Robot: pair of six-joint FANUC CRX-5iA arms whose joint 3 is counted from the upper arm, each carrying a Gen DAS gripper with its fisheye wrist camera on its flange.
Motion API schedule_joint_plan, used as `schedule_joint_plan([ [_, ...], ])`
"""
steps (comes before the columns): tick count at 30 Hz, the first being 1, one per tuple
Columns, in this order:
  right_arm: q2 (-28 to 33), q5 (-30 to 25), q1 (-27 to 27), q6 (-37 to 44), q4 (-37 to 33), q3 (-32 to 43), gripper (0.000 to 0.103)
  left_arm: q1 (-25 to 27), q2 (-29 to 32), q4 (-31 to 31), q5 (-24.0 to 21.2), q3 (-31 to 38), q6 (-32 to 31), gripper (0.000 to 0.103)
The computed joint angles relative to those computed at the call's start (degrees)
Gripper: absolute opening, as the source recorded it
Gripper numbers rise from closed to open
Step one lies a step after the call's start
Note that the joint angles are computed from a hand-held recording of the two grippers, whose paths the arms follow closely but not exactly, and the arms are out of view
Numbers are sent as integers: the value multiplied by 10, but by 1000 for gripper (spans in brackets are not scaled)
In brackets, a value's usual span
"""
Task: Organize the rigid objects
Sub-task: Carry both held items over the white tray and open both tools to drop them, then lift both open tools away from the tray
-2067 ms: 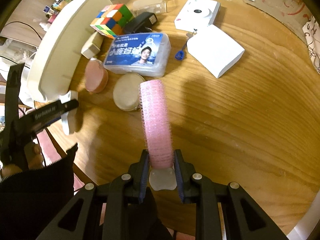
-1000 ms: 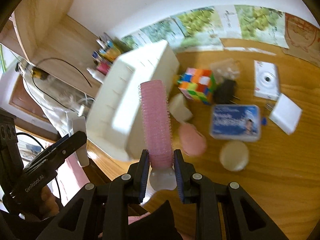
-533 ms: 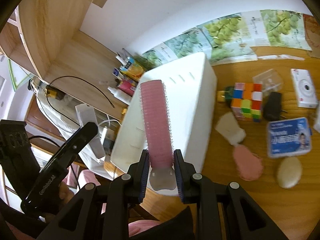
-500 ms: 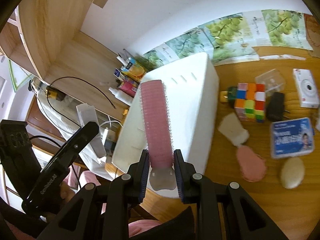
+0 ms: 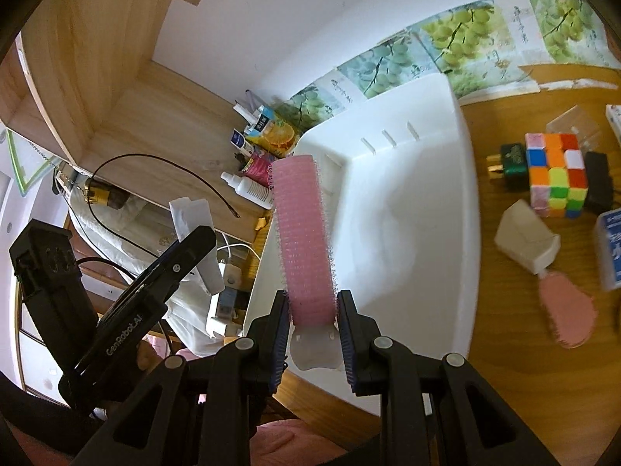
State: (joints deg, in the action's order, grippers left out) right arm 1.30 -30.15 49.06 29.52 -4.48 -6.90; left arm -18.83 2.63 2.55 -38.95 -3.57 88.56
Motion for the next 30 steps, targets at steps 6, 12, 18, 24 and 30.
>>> schedule_joint_plan([
  [6,27,-6,2,-1,-11,25,25,20,2,31,-9,-9,-33,59],
  [12,39,-18,11,-32,14,34,41,33,-1,62,-5,-23,-57,76],
  [18,23,-1,24,-115,89,-1,61,34,-17,101,25,-49,-90,80],
  [24,2,-3,38,-179,171,-33,68,24,-20,105,25,-51,-81,80],
  [30,-30,-9,55,-239,286,-80,70,14,-27,152,47,-71,-76,80],
])
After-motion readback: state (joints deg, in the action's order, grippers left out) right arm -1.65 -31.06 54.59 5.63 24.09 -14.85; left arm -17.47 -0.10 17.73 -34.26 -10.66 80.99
